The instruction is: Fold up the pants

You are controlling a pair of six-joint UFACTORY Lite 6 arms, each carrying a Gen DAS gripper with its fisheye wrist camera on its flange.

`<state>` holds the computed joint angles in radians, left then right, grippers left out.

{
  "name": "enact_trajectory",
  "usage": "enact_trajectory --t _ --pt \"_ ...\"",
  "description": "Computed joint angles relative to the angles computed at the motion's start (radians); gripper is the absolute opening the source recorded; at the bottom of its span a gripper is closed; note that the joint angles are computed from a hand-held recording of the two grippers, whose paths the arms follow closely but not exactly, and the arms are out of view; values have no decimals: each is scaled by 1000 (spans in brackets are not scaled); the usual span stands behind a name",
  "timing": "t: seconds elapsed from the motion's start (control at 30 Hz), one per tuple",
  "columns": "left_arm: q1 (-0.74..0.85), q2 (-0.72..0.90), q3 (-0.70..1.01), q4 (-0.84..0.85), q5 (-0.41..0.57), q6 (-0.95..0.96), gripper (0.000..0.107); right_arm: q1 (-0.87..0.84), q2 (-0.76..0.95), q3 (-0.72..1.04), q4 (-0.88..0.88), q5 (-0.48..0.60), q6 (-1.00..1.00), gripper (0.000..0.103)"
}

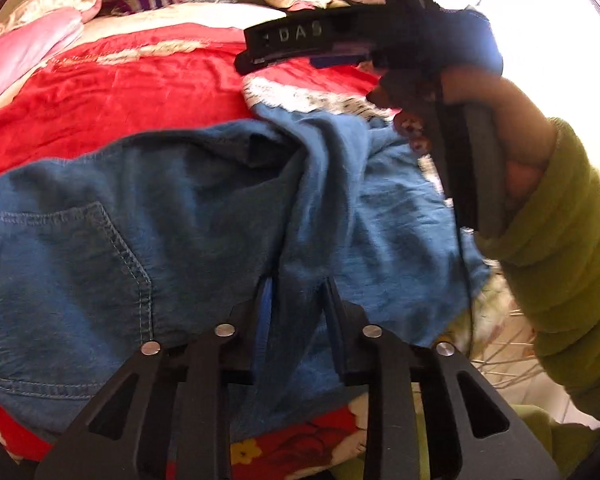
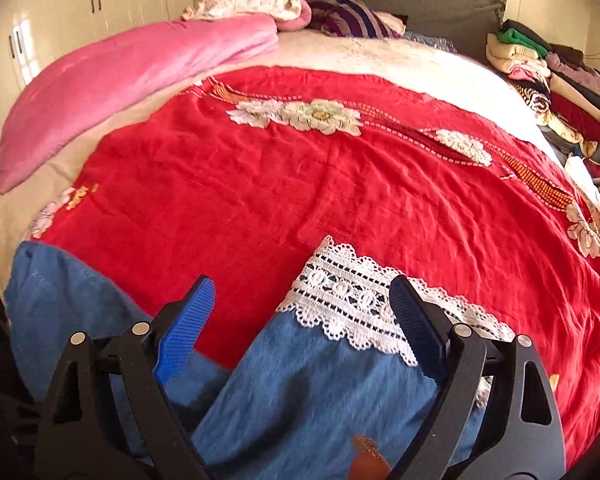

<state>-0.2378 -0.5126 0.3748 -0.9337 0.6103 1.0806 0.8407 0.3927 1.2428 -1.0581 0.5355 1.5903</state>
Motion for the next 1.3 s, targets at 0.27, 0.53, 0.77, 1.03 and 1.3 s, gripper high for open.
enact_trajectory --t 0.27,0.53,0.77,1.03,1.3 --pt "-51 -25 -47 -40 -58 30 12 -58 219 228 154 29 -186 83" --pt "-45 -77 -66 -20 -37 23 12 -110 160 96 29 -39 -62 7" --pt "-25 -188 -107 50 -7 -43 18 -99 -289 -350 -212 -45 287 5" --pt "-16 -169 -91 23 -42 -4 34 64 -835 -730 -97 164 315 5" --pt "-28 -286 -100 137 -31 -92 2 404 -1123 -887 78 462 388 5"
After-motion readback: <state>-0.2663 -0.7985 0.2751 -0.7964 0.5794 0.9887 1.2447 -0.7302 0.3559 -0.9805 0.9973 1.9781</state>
